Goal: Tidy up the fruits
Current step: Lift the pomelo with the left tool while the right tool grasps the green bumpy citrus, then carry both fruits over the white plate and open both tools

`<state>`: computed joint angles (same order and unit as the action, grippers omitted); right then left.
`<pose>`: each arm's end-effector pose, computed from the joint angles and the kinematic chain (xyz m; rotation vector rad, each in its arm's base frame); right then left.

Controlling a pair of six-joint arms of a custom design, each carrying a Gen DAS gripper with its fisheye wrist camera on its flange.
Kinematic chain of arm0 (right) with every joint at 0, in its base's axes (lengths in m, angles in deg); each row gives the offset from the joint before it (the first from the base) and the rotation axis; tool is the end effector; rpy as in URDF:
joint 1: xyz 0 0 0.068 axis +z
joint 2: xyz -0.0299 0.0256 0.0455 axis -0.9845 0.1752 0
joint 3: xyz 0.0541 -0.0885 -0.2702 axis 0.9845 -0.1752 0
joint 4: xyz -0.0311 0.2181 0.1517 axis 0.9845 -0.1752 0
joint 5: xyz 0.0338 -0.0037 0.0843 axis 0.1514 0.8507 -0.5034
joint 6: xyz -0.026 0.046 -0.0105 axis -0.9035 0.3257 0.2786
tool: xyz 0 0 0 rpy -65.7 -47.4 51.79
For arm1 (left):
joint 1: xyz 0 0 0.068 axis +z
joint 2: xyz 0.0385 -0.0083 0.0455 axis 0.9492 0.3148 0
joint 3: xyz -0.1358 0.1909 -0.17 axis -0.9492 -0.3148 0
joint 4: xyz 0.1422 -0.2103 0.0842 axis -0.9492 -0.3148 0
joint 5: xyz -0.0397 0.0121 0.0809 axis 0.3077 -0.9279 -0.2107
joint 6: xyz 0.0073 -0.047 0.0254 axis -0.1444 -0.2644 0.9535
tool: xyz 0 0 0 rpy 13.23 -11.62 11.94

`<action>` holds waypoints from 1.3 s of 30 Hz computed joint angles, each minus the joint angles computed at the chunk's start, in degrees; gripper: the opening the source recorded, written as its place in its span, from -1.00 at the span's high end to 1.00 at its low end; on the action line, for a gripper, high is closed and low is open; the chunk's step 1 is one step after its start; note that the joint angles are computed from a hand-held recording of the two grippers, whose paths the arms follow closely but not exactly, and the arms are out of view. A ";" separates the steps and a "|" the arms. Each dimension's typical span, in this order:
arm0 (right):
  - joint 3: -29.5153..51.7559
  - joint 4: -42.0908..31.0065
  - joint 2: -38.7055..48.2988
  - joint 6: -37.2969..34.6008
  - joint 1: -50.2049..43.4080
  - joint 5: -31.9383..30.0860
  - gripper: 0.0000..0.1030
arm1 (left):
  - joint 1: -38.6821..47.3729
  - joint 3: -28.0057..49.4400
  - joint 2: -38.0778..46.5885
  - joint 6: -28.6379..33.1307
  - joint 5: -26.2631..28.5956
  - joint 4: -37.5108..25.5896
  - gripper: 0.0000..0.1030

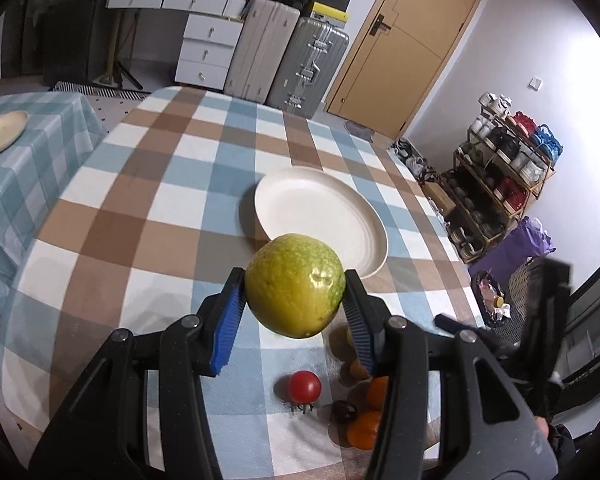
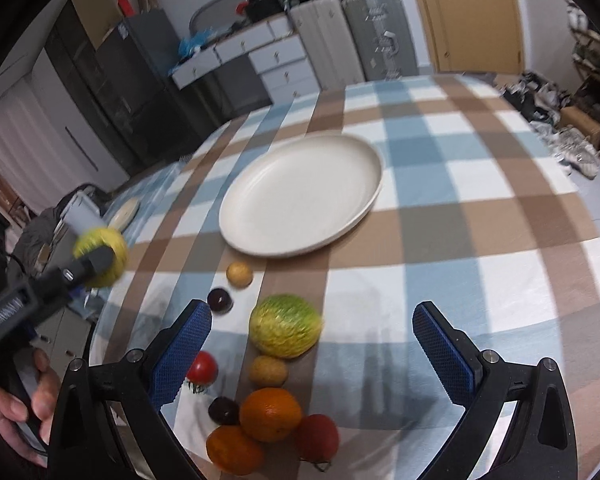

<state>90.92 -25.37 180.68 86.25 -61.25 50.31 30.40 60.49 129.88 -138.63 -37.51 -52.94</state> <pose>0.2937 0.1126 0.0859 -0.4581 2.5165 0.6215 0.2157 -0.1693 0.1207 -0.4282 2.2446 -0.3533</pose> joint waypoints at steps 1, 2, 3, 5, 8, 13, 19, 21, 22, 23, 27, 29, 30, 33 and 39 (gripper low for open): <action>0.71 -0.64 0.96 -0.11 0.54 -0.05 -1.00 | 0.11 -0.32 -0.82 0.13 0.01 -0.21 0.11; 1.59 -1.44 2.22 -0.44 1.10 -0.42 -1.00 | 0.00 -0.48 -1.00 -0.01 -0.15 -0.17 0.11; 2.21 -1.94 3.16 -0.65 1.62 -0.58 -1.00 | -0.11 -0.56 -1.29 -0.07 -0.19 -0.34 0.11; 3.22 -2.54 4.90 -1.36 2.66 -0.67 -1.00 | -0.11 -0.82 -1.86 -0.07 0.19 -0.61 0.11; 4.69 -3.05 7.21 -1.49 4.00 0.29 -1.00 | -0.53 -0.77 -2.56 -0.25 0.33 -1.39 0.11; 7.21 -4.34 9.93 -1.00 5.14 0.79 -0.95 | -1.10 -0.21 -2.40 -0.93 0.12 -2.31 0.11; 9.28 -6.27 11.79 -1.49 6.57 0.88 -0.58 | -1.38 -0.17 -2.70 -1.23 -0.16 -2.97 0.11; 9.36 -6.21 11.93 -0.79 6.39 0.19 -0.56 | -1.22 -0.11 -2.42 -1.12 -0.02 -2.73 0.11; 9.52 -6.27 12.02 -0.61 6.19 -0.48 -0.47 | -1.33 -0.21 -2.74 -1.28 -0.04 -3.10 0.11; 9.66 -6.38 12.12 -0.49 5.96 -1.11 -0.31 | -1.48 -0.03 -2.47 -1.82 -0.08 -3.59 0.11; 9.46 -6.29 12.07 -0.29 5.58 -0.58 -0.08 | -2.26 0.03 -1.88 -2.44 -0.51 -3.86 0.11; 9.82 -6.23 12.51 0.40 4.82 -2.00 -0.06 | -2.24 0.02 -1.89 -2.47 -0.47 -3.85 0.11; 9.89 -6.26 12.58 0.48 4.62 -2.37 -0.06 | -2.17 0.09 -1.85 -2.44 -0.42 -3.88 0.11; 9.80 -6.33 12.25 -0.16 5.14 -1.42 -0.06 | -2.07 0.03 -1.57 -2.44 -0.29 -3.73 0.11; 8.55 -5.14 10.76 -0.53 5.39 -1.74 -0.06 | -2.08 0.12 -1.68 -2.36 -0.28 -4.05 0.11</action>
